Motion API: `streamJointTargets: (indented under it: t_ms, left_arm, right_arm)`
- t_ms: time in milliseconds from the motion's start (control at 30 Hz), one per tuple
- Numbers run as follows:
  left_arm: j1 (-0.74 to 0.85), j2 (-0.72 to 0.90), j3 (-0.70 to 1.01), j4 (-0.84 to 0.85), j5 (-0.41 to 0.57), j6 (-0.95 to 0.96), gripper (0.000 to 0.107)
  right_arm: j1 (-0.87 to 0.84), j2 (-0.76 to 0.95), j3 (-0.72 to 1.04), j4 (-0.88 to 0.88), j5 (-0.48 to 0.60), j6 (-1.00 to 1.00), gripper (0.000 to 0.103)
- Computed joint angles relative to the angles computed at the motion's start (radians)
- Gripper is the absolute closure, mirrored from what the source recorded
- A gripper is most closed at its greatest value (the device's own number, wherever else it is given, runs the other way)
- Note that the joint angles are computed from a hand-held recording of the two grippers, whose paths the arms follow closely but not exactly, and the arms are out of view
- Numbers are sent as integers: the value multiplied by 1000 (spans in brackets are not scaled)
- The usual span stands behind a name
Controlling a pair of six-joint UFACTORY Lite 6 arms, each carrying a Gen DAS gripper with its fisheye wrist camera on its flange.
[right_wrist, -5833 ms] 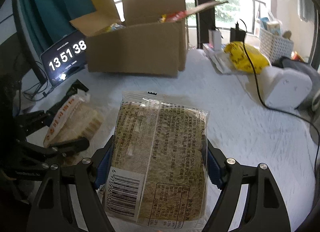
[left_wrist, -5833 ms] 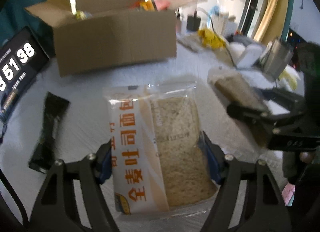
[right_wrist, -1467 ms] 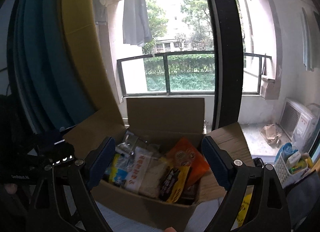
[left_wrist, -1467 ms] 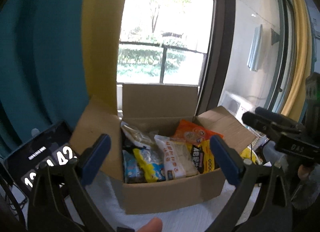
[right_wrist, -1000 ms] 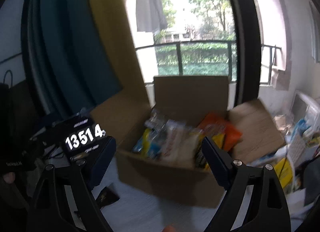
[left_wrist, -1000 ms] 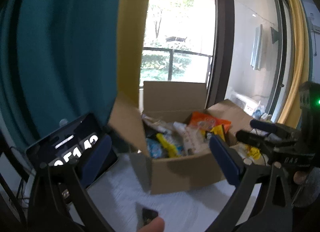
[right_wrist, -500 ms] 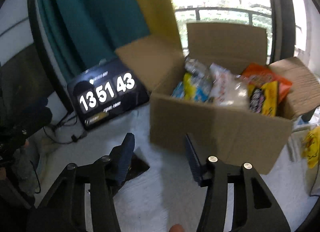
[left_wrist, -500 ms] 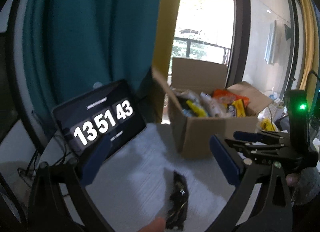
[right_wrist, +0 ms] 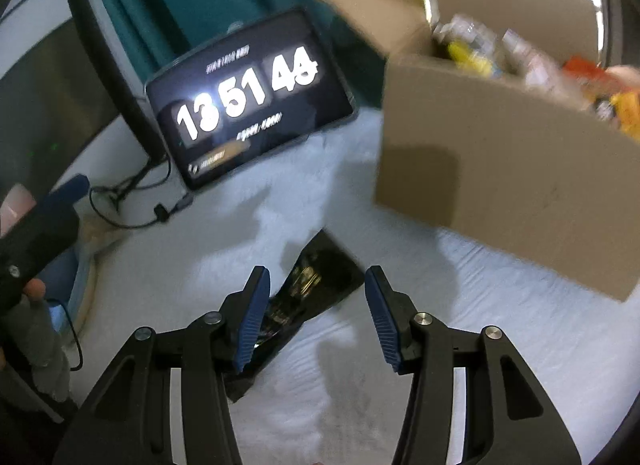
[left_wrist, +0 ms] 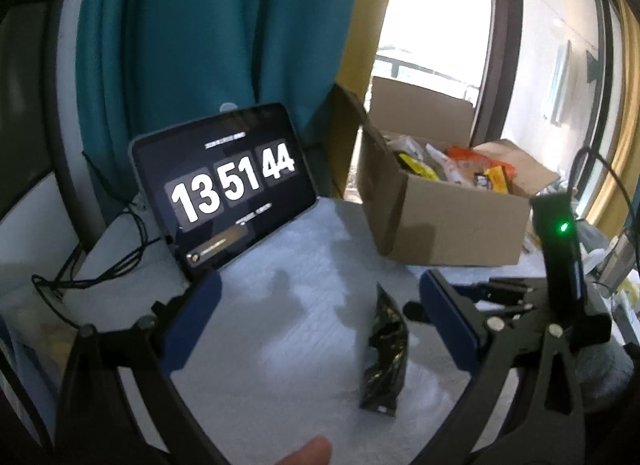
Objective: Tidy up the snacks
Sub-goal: 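Grasp the black wrapper with the right tool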
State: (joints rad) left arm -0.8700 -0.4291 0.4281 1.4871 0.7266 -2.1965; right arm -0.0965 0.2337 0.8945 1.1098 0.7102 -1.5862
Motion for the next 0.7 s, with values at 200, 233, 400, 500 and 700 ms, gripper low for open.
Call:
streamJointTargets:
  t_ms: [200, 233, 400, 500, 700]
  left_arm:
    - [22, -17, -15, -21, -33, 20, 7]
    - [22, -19, -15, -25, -32, 28, 7]
    - [8, -3, -6, -52, -23, 30, 7]
    - [-1, 36, 6, -57, -28, 19, 7]
    - [-42, 80, 53, -85, 2, 29, 7]
  right_arm:
    - [72, 79, -28, 46, -62, -47, 50]
    - [75, 81, -32, 53, -66, -53, 50]
    - [38, 122, -7, 64, 15, -91, 69]
    - [29, 89, -33, 73, 17, -122, 74]
    - [-62, 13, -65, 65, 81, -180, 77]
